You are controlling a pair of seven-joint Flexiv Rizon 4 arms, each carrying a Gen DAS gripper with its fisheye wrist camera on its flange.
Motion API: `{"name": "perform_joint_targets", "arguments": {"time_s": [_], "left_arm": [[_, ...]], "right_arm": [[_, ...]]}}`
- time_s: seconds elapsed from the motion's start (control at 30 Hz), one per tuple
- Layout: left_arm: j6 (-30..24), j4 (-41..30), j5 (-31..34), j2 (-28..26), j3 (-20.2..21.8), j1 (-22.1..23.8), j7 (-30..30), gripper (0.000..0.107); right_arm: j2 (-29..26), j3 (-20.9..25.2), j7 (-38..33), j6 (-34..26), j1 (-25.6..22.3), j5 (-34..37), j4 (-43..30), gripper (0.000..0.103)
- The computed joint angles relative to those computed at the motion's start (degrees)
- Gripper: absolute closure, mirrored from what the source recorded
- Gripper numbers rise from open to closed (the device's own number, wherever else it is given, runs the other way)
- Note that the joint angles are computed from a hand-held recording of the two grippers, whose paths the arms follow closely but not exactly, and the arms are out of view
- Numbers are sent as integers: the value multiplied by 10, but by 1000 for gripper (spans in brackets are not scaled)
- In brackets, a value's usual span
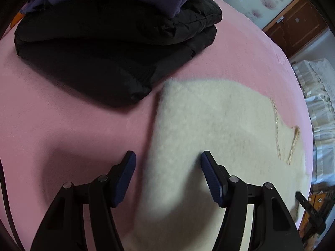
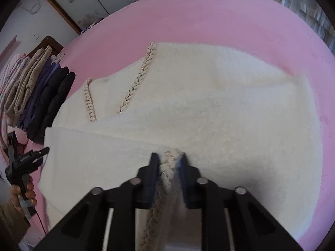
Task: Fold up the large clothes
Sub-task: 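Lay the braided cuff flat on the cardigan body and open the right tool, then move both open tools over the cardigan toward its braided hem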
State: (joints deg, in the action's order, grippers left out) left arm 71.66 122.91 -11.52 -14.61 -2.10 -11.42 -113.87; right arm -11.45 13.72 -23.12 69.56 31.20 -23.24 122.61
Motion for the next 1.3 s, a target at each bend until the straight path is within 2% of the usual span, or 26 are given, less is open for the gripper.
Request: {"name": "perform_joint_targets", "arguments": {"time_s": [0.03, 0.1, 0.17, 0.27, 0.4, 0.53, 0.6, 0.67, 0.73, 0.9, 1.03, 1.13, 1.2, 1.3], "left_arm": [[1, -10, 11, -8, 5, -4, -7, 44], [8, -27, 51, -17, 22, -19, -32, 63], [-17, -58, 124, -23, 60, -52, -85, 81], [-40, -91, 210, -28, 86, -78, -150, 89], [-57, -112, 274, -36, 89, -86, -204, 89], [-98, -141, 321, -46, 85, -95, -218, 84], [-143, -162, 340, -43, 82, -100, -216, 73], [-185, -177, 339, -38, 69, -98, -210, 42], [-201, -174, 325, -24, 56, -90, -202, 34], [-250, -180, 310, 10, 23, -92, -190, 34], [-237, -164, 284, 28, -4, -101, -192, 34], [-202, -139, 271, 39, -16, -113, -211, 34], [-192, -131, 269, 34, -20, -120, -225, 34], [-194, -116, 253, 28, -22, -123, -237, 34]], "right_arm": [[7, -14, 17, -6, 10, -41, 5, 89], [14, -32, 50, -16, 21, -119, 10, 89], [15, -43, 89, -23, 21, -187, 11, 89], [6, -49, 132, -23, 11, -237, 7, 89], [-17, -48, 148, -25, 2, -255, 1, 90], [-31, -46, 148, -39, 7, -249, -8, 89], [-26, -33, 122, -64, 6, -214, -17, 86], [-18, -19, 93, -110, 9, -173, -32, 81], [-2, -18, 95, -142, 17, -178, -34, 80], [35, -2, 150, -158, 31, -222, -30, 80], [26, 16, 170, -114, 47, -228, -46, 80], [2, 12, 203, -58, 67, -257, -56, 80], [-23, 15, 191, -33, 77, -235, -68, 80], [-56, 22, 146, -48, 93, -176, -83, 80]]}}
